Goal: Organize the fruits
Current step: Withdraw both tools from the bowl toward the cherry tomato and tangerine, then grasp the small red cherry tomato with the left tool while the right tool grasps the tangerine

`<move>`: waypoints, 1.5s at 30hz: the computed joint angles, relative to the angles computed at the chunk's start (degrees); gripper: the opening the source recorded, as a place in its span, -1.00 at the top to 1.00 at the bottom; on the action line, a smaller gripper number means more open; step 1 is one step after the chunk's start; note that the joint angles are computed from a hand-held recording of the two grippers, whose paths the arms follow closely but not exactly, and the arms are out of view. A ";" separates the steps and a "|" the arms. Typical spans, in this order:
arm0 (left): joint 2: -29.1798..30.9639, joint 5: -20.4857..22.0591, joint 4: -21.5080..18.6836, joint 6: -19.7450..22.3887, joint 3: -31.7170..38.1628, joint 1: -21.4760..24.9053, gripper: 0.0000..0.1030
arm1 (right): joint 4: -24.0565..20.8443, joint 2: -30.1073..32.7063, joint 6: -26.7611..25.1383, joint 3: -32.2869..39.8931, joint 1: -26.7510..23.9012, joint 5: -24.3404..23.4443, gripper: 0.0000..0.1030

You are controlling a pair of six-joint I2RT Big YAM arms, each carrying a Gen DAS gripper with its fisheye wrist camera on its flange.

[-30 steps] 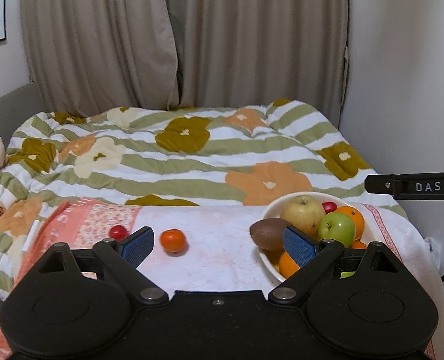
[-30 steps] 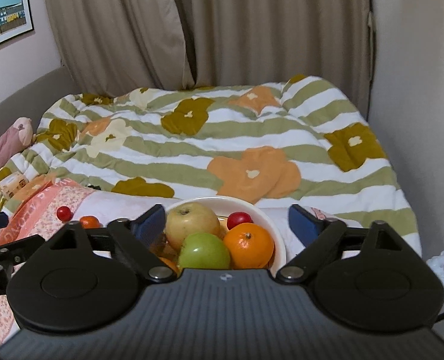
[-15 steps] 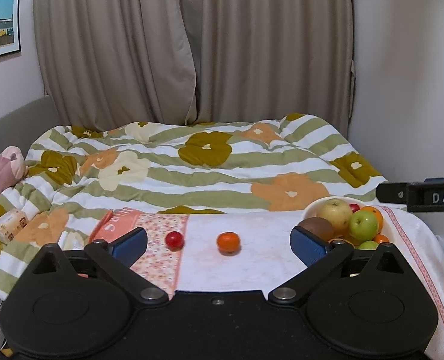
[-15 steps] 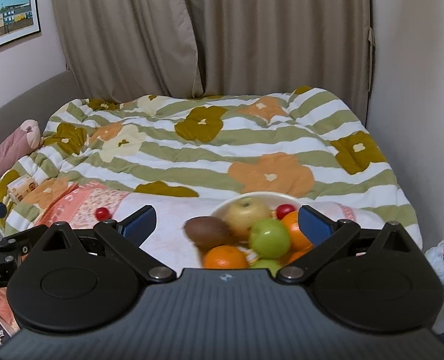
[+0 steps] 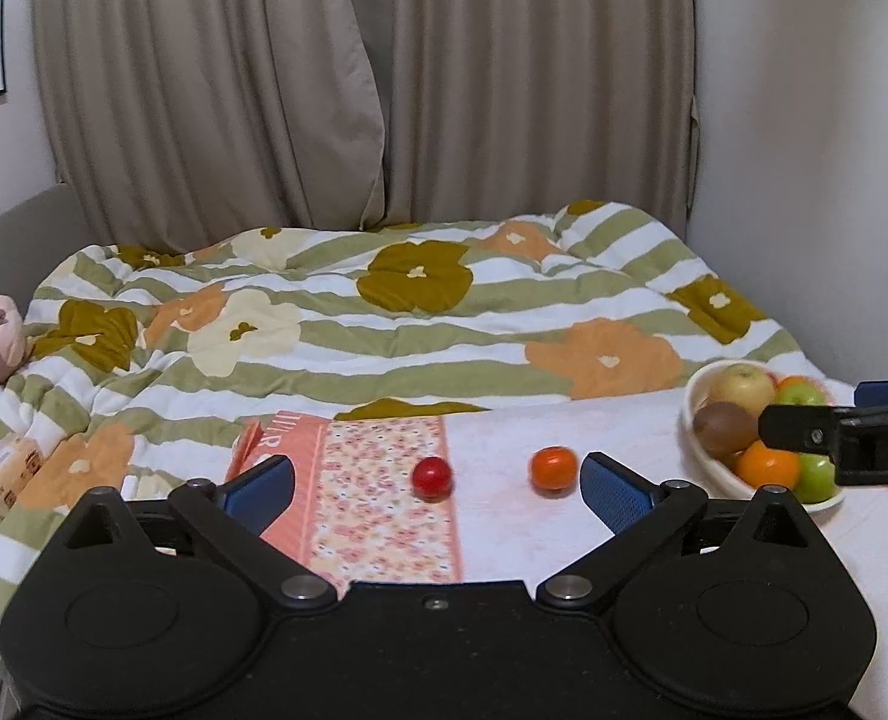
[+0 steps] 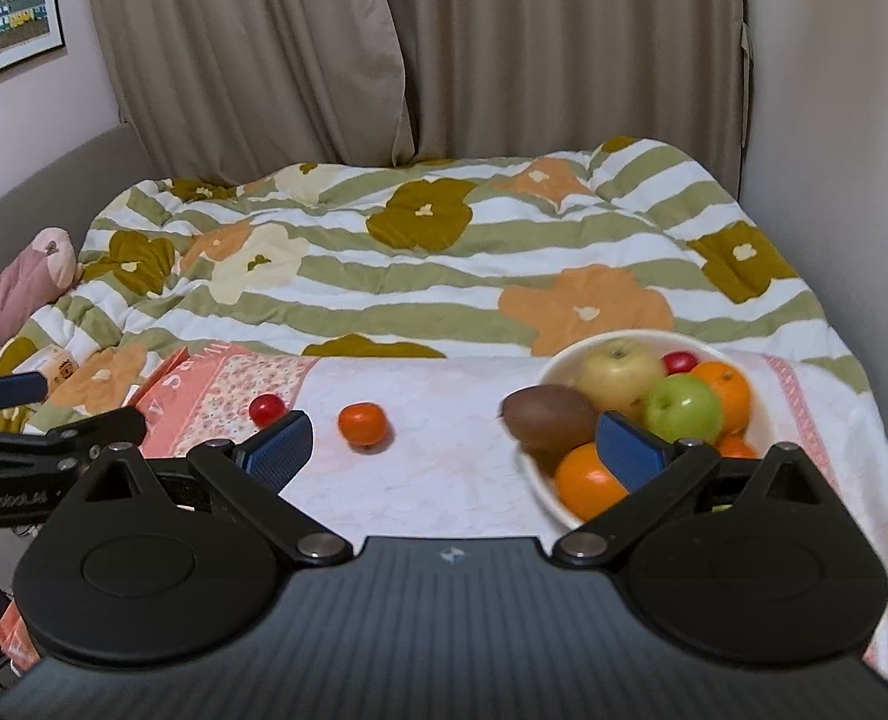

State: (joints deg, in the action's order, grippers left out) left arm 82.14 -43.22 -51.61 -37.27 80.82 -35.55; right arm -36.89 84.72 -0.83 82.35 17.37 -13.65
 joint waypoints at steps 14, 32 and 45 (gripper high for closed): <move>2.08 16.31 16.79 17.43 -8.54 11.53 -0.85 | 7.50 8.08 7.68 0.25 7.13 9.90 -1.00; 9.69 26.79 23.14 27.16 -7.64 16.87 0.17 | 9.47 16.72 8.26 3.55 10.34 13.56 -1.00; 8.92 27.13 22.25 27.57 -8.18 17.18 0.33 | 7.95 19.78 5.91 7.01 10.95 12.11 -0.79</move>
State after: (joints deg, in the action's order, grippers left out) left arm 91.07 -16.09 -29.37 -9.69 72.64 -18.37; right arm -28.93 104.50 5.08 89.36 28.31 -1.54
